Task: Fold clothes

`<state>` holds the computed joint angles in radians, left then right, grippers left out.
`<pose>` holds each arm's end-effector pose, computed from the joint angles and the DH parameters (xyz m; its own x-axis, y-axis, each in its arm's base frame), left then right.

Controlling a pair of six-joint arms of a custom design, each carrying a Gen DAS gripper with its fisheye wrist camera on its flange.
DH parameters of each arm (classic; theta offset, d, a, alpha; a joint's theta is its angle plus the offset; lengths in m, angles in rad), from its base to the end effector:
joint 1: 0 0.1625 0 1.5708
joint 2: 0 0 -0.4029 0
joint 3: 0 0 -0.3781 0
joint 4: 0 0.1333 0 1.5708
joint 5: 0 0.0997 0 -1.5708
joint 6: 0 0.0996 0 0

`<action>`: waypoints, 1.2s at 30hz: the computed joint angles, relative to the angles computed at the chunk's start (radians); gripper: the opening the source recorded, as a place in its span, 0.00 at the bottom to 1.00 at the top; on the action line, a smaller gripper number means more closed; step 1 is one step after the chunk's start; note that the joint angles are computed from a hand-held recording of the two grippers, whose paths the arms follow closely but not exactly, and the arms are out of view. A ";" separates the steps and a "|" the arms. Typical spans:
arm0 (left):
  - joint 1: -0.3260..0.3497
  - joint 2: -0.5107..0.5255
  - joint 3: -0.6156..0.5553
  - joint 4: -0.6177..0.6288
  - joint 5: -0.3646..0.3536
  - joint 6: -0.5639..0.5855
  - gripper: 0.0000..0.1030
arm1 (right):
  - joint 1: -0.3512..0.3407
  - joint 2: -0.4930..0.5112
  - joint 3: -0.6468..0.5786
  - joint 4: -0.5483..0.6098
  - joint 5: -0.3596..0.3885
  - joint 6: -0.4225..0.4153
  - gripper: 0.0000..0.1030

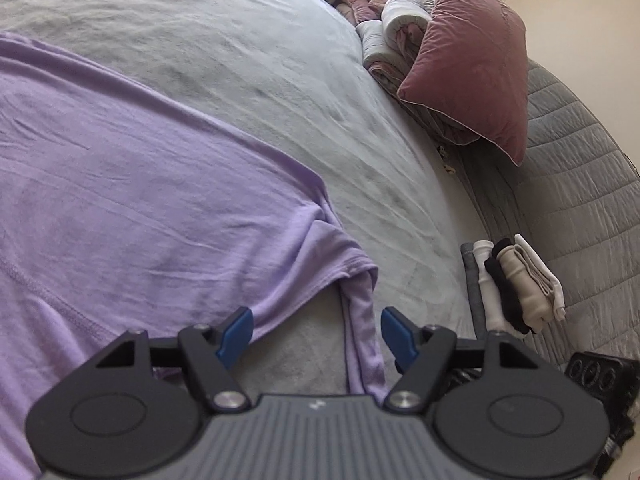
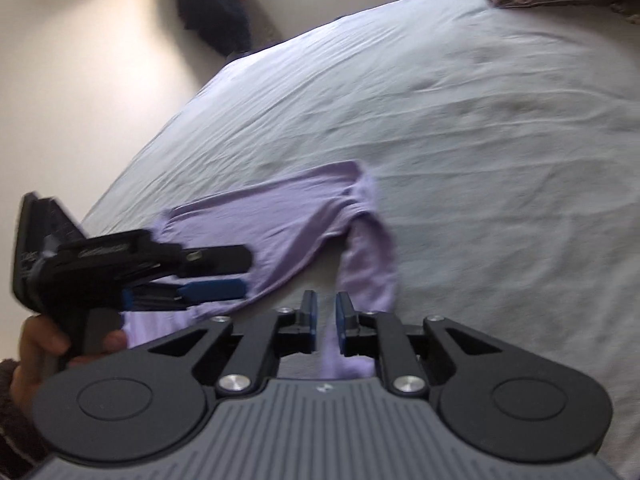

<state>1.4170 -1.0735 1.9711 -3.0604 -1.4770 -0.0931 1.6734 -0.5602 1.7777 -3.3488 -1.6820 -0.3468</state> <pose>0.0542 -0.5812 0.1943 -0.9994 0.0242 -0.0255 0.0344 0.8259 -0.5628 0.1840 -0.5935 -0.0090 -0.9059 -0.3269 0.2691 -0.4197 0.7777 -0.4680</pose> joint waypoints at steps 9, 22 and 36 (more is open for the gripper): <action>0.001 -0.006 0.007 0.021 -0.030 0.005 0.69 | 0.000 0.051 -0.036 -0.014 -0.093 0.040 0.08; 0.006 -0.015 0.016 0.024 -0.053 -0.016 0.68 | 0.044 0.070 -0.009 -0.109 -0.103 -0.053 0.15; 0.015 -0.002 0.000 0.046 -0.079 -0.027 0.67 | 0.037 0.118 -0.047 -0.140 -0.146 -0.092 0.04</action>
